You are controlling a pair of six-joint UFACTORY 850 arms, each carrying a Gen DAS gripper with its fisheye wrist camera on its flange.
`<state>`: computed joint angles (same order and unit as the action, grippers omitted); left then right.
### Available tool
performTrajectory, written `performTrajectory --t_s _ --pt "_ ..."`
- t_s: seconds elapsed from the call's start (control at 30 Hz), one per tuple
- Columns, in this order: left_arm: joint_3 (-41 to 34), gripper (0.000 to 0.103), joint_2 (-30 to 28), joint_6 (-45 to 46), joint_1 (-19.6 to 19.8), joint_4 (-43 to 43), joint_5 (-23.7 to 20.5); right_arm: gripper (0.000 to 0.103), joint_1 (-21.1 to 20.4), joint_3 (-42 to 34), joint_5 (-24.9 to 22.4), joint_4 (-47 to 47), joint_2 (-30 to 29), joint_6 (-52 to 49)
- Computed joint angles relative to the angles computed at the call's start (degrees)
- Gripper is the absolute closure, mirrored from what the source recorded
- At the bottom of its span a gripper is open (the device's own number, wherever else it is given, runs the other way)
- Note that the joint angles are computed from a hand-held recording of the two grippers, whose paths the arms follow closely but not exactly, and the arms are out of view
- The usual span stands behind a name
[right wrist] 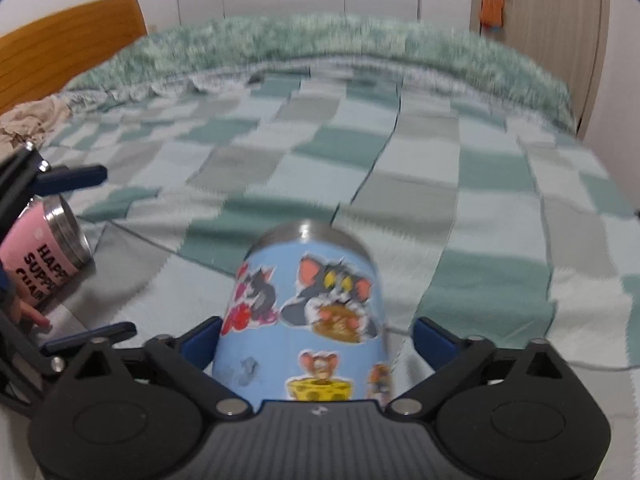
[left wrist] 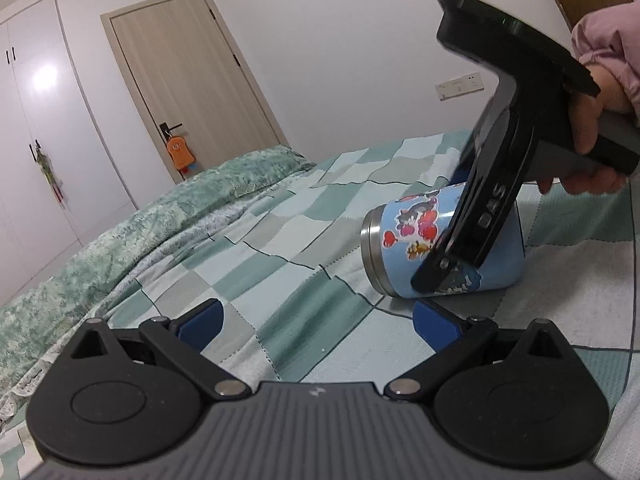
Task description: Flip cup upright
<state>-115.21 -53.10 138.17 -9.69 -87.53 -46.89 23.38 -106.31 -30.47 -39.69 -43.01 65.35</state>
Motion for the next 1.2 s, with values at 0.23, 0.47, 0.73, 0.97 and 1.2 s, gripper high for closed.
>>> performTrajectory --t_s 0.23,0.47,0.73,0.97,1.2 --pt "-0.46 0.0 -0.03 -2.68 -0.08 1.54 0.35 0.02 1.19 2.93 0.03 -7.35 1.76 8.94" --pt "1.95 0.0 2.57 -7.92 0.28 1.65 0.09 0.02 2.61 8.16 1.89 -15.68 6.4 20.0" --pt "15.96 0.0 13.99 -5.59 2.58 -1.52 -1.54 0.02 7.44 13.23 -0.7 -20.06 12.29 27.71" --pt "28.97 0.0 24.41 -2.52 5.83 -2.52 -3.11 0.02 13.69 16.73 -5.58 -21.97 16.03 34.2" --pt "39.82 0.0 33.04 -1.1 9.7 -1.99 -5.21 0.02 20.18 18.99 -9.92 -22.71 17.55 39.89"
